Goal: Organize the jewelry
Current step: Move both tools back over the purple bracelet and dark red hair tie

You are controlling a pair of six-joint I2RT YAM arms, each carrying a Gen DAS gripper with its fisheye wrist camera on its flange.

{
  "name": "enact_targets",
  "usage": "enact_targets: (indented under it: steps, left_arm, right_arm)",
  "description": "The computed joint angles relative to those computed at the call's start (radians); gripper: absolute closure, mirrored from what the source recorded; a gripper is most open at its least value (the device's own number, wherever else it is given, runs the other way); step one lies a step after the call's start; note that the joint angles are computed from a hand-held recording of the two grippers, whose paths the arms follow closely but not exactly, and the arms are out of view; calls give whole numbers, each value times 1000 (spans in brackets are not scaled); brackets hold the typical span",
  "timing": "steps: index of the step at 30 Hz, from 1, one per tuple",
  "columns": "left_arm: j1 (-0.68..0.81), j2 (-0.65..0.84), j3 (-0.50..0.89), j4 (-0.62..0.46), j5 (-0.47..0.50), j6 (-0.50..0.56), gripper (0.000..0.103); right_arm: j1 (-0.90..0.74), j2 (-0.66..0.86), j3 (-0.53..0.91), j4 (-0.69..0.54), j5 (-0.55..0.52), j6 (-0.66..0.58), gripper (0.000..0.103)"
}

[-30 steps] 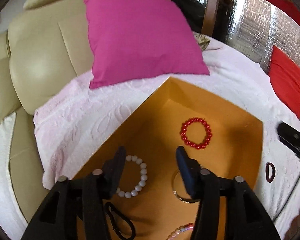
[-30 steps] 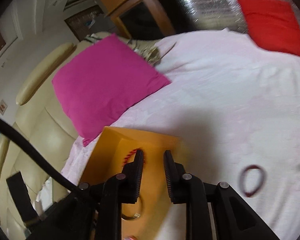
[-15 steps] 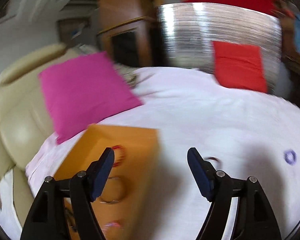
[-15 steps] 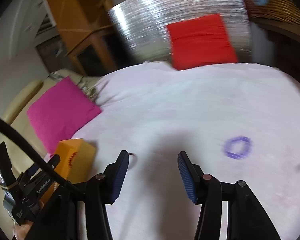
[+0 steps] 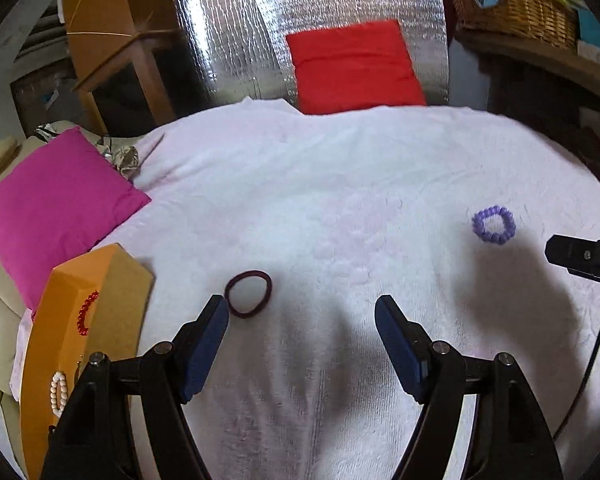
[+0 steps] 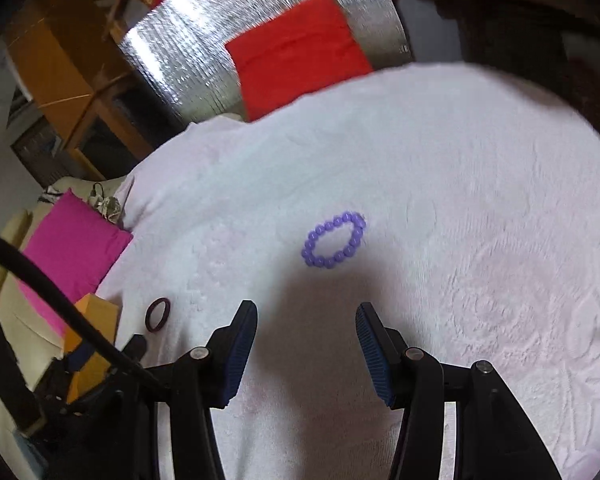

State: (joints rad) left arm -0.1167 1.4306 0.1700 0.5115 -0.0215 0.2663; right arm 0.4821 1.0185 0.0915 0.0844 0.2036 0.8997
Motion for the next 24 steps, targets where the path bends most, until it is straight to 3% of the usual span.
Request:
enact_targets:
  steps: [6, 24]
  left_arm:
    - [-31, 77, 3, 48, -34, -7, 27]
    - [42, 108, 3, 77, -3, 35, 27]
  right_arm:
    - [-68, 84, -20, 42, -84, 6, 48]
    - [6, 235, 22, 129, -65, 83, 48]
